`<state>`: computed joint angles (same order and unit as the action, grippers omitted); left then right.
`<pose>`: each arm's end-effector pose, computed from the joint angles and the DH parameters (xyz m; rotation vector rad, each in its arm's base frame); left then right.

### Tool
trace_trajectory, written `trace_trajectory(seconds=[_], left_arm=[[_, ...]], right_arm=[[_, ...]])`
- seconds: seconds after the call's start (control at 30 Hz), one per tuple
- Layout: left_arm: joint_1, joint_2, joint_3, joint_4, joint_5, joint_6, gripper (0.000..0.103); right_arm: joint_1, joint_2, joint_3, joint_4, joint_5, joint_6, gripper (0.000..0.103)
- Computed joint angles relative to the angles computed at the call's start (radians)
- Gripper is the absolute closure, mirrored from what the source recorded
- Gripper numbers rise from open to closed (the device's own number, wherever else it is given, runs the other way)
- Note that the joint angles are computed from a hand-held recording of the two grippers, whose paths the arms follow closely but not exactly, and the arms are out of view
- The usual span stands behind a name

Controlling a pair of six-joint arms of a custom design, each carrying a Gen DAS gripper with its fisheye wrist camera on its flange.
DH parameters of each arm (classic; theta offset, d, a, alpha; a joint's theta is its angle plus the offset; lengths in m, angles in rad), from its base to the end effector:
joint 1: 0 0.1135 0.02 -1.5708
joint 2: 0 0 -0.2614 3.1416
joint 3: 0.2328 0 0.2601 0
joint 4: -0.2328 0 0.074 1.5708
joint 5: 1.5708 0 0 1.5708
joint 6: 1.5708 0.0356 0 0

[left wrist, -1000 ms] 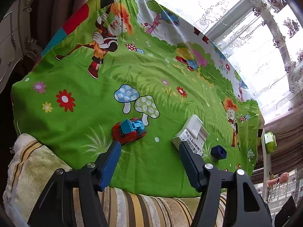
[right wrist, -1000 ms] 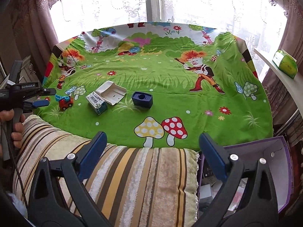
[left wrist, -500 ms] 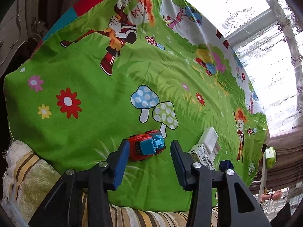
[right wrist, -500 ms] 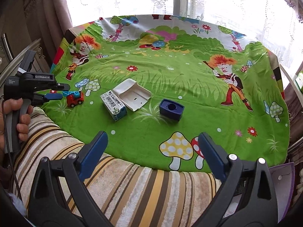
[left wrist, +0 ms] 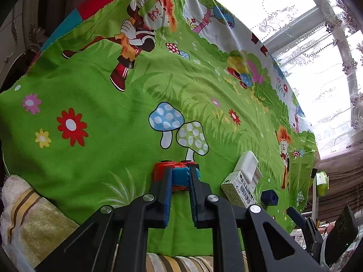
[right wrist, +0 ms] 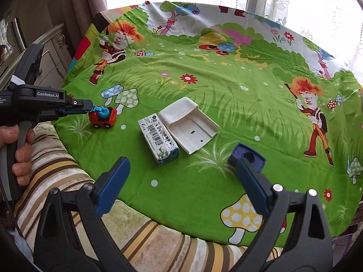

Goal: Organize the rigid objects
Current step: 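Grasp the white barcode medicine box with the right gripper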

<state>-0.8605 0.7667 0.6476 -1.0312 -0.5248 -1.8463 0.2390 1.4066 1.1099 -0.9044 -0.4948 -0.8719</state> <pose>0.1002 -0.0892 0.2287 -1.3187 2.1502 -0.3789 0.2631 0.0815 0.2566 -1.4768 2.1465 0.4732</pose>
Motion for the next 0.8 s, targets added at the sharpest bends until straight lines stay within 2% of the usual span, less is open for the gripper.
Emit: trace_trajectory(seconds=[0.27,0.43,0.53,0.6,0.67,0.8], left_arm=[[-0.030,0.006,0.003,-0.002,-0.038,-0.004,0.088],[-0.037,-0.012,-0.013,0.008,-0.047,-0.010,0.088],[-0.042,-0.015,-0.017,0.014,-0.052,-0.011,0.088],[-0.045,-0.019,-0.020,0.016,-0.055,-0.015,0.088],[-0.049,-0.025,-0.024,0.018,-0.058,-0.017,0.088],[-0.065,-0.021,-0.020,0.009,-0.074,-0.031,0.088]], right_arm=[[0.140,0.065,-0.011,0.059,0.097,0.003,0.017],[0.183,0.126,0.012,0.068,0.135,0.016,0.024],[0.197,0.141,0.015,0.065,0.149,0.010,0.031],[0.204,0.137,0.006,0.060,0.151,-0.006,0.043],[0.213,0.133,-0.004,0.065,0.163,-0.009,0.048],[0.223,0.137,-0.001,0.059,0.164,-0.007,0.050]])
